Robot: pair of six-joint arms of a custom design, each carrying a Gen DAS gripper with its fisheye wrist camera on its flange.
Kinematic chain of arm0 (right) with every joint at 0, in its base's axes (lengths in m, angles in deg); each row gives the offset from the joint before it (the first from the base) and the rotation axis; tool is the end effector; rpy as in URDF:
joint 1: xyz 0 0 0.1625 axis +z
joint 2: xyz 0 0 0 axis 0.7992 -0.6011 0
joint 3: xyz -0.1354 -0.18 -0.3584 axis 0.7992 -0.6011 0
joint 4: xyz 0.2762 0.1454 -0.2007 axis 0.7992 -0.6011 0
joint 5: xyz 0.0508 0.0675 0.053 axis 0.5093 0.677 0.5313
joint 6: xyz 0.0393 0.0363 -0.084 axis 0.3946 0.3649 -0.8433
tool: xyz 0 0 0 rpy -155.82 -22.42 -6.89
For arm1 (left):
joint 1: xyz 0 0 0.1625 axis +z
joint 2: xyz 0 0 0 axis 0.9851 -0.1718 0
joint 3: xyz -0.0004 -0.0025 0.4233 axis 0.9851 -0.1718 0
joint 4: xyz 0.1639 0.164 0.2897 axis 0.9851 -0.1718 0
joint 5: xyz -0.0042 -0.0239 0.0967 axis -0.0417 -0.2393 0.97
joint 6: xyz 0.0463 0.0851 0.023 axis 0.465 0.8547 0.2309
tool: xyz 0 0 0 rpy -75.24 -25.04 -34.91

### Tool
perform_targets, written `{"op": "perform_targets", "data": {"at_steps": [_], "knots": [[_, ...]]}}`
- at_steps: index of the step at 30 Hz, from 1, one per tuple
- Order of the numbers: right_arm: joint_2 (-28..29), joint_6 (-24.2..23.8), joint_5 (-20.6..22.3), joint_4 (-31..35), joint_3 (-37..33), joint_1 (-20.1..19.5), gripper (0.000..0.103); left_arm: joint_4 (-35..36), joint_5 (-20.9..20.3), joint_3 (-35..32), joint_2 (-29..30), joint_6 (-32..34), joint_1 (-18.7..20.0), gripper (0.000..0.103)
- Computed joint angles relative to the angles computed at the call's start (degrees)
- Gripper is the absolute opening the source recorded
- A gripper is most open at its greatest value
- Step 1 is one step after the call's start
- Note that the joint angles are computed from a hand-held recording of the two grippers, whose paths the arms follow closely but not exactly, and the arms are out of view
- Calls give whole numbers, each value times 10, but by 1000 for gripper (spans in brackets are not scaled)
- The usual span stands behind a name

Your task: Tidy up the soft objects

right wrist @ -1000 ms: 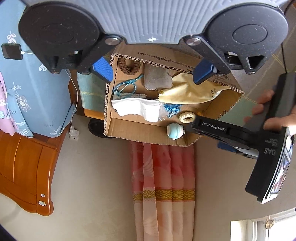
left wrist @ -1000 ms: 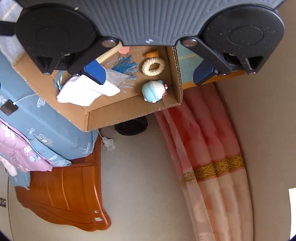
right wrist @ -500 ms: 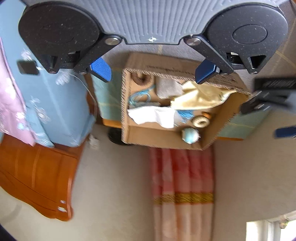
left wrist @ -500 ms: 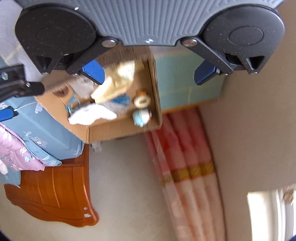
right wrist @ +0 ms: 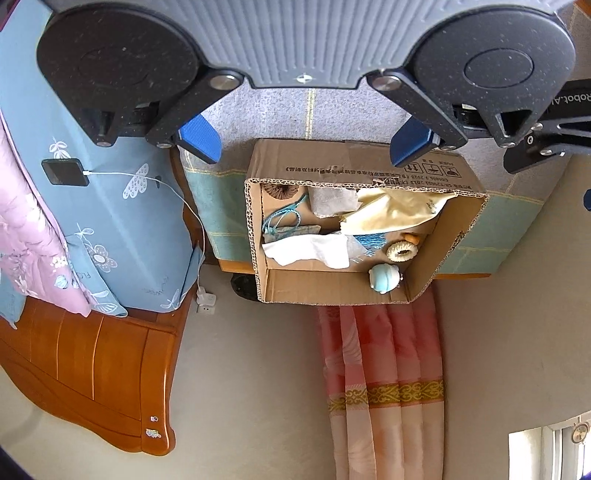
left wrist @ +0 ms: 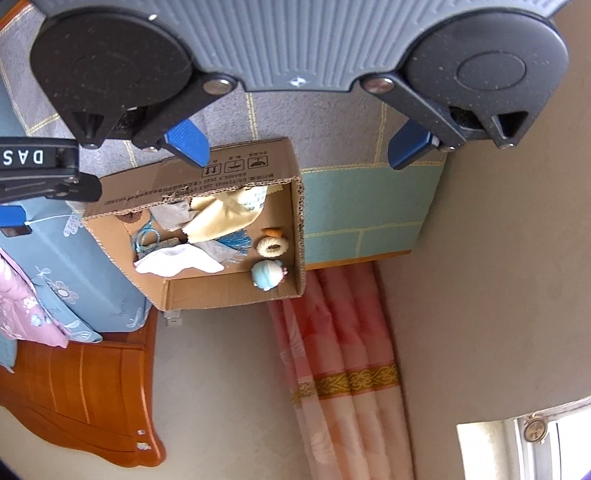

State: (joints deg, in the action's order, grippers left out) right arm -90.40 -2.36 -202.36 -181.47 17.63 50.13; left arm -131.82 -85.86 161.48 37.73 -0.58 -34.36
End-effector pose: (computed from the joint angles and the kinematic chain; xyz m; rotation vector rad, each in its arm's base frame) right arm 0.2208 -0.5624 0.0629 0.8498 -2.2649 0.7718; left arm -0.1473 -0.4807 0.1507 0.1144 1.9419 -1.0396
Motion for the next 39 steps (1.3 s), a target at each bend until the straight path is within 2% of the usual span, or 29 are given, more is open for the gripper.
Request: {"op": "perform_targets", "data": {"at_steps": [3,5,39], "knots": [[-3,5,1,4,2,0,100,13,-2,0,-5,-17,2,102],[-4,5,4,6,4,-1,100,48,0,-3,-12,-49,3,102],[-10,-2,14,7,14,0,100,77,0,-7,-15,-66,-1,102]]}}
